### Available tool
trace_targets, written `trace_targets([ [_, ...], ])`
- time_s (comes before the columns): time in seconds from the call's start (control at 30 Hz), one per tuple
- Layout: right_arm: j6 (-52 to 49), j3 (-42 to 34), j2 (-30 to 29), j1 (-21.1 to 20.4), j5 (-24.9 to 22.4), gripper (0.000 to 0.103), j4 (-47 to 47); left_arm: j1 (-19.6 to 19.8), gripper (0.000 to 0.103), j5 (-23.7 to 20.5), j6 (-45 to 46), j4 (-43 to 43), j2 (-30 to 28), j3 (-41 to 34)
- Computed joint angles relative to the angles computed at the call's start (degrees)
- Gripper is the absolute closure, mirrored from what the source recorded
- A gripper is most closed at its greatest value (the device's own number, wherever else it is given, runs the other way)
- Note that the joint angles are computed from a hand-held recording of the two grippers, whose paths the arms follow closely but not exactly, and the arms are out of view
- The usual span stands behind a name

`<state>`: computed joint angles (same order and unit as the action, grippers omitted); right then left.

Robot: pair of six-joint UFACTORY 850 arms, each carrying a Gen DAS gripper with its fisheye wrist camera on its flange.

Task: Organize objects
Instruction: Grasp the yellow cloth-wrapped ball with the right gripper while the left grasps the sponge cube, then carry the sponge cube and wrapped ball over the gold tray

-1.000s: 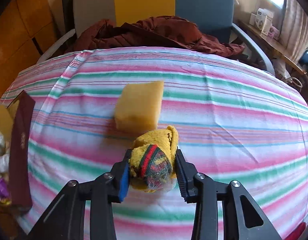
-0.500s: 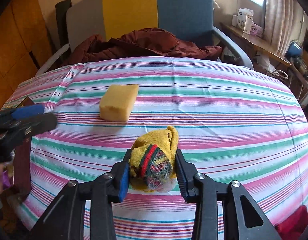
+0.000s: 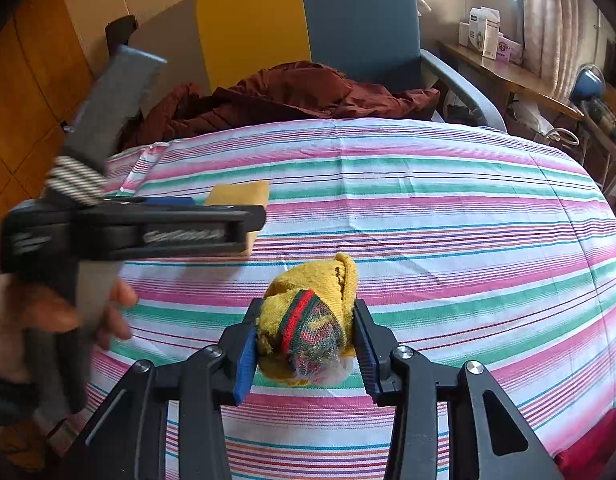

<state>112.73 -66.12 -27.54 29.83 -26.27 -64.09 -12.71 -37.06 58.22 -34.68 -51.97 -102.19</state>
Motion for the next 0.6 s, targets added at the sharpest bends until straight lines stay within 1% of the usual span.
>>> trace_targets([
  [0.03,-0.23,-0.03,-0.12,-0.08,0.18,0.06,0.12,-0.22,0.042,-0.82,-2.97,2.91,-1.36,-1.52],
  [0.07,-0.42,-0.02,-0.18,-0.13,0.28,0.06,0.3,0.07,0.044,-3.18,-3.73,3.43,-2.65,-3.14],
  [0.13,-0.19,0.04,-0.32,-0.18,0.44,0.06,0.25,0.92,0.048,-2.39,-0.29,0.46,-1.49,-1.47],
  [0.2,0.45,0.34,-0.23,-0.3,0.92,0.06,-0.27,1.92,0.049,-2.27,2.79,-2.21,-0.07,0.61],
  [0.27,1.95,0.52,-0.18,-0.22,1.77,0.06,-1.61,3.14,0.049,-0.14,8.03,-5.67,3.03,4.99],
  [0.37,4.37,0.34,-0.37,0.1,3.44,0.06,-4.53,5.38,0.049,1.64,15.7,-11.7,7.3,10.49],
  [0.6,2.71,-3.02,-2.91,2.01,5.83,0.06,-6.07,10.48,0.049,4.3,29.72,-22.79,16.14,20.43],
])
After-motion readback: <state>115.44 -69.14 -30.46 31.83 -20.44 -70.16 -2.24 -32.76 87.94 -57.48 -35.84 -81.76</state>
